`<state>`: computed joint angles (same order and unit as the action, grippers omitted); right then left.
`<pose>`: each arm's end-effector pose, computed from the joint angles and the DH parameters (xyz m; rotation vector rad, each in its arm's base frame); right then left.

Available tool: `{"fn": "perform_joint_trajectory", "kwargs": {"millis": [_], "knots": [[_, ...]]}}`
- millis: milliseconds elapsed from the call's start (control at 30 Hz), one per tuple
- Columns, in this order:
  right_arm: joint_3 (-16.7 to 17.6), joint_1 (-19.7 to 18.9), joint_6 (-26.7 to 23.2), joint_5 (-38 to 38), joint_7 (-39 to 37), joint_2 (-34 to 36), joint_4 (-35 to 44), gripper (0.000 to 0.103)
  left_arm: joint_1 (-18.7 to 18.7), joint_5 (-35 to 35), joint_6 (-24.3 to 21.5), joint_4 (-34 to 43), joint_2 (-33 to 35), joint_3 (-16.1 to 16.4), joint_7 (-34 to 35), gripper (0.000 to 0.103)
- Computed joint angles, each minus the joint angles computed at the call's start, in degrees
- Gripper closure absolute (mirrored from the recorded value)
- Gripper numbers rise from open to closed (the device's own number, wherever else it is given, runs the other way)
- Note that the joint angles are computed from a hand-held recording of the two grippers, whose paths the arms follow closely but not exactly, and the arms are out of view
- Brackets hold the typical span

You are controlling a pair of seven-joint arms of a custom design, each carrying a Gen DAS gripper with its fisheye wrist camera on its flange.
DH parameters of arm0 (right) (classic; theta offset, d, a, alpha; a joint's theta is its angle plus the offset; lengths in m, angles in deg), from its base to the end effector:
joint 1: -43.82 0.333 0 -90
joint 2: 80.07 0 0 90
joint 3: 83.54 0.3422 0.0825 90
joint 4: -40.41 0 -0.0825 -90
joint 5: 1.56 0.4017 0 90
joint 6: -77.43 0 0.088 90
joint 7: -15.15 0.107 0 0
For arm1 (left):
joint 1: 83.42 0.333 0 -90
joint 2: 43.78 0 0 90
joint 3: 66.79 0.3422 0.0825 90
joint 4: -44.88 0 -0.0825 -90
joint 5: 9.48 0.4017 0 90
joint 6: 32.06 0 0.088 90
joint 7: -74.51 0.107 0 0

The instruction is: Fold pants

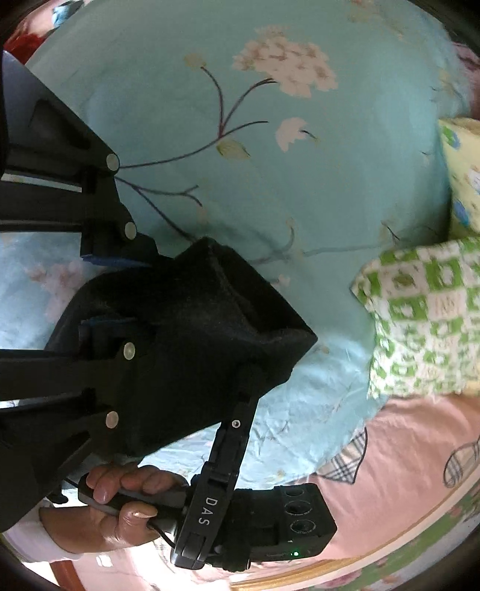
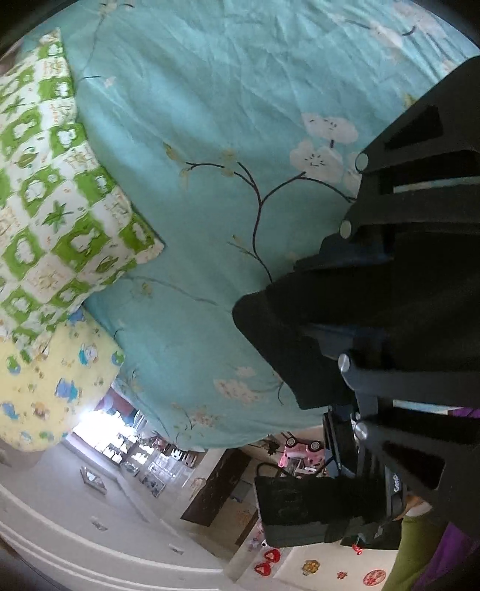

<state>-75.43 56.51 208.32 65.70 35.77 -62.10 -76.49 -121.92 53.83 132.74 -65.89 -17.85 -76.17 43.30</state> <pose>0.5708 0.2365 0.3082 -2.0953 0.9607 0.4645 0.4149 -0.5221 0.3017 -2.3493 1.7192 -0.9785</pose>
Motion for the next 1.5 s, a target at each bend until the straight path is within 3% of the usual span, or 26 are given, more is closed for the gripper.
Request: {"fn": "perform_joint_trajectory", "kwargs": {"millis": [200,467,833,1200,1500], "knots": [[-1.2,-1.6,-2.3,5.0,-4.7,-7.0,-5.3,0.081,-1.3,1.7,-2.8,1.0,-2.8,-0.9,0.1,0.085],[-5.2,-2.5,-5.8,10.0,-9.0,-16.6,-12.9,0.082,-2.6,2.6,-6.9,4.7,-4.4,-3.7,4.4,0.086],[-11.3,-4.9,-10.0,16.6,-13.7,-28.6,-24.9,0.083,-7.3,-1.2,-12.1,14.4,-0.6,-6.0,16.4,0.086],[-16.2,-10.3,-17.9,17.5,-16.3,-32.4,-30.9,0.083,-14.7,-9.8,-23.1,29.7,7.3,-5.8,29.9,0.086],[-19.3,-16.0,-24.0,15.1,-17.9,-32.2,-33.9,0.084,-20.6,-15.1,-27.4,41.9,14.8,-3.8,37.5,0.086]]}}
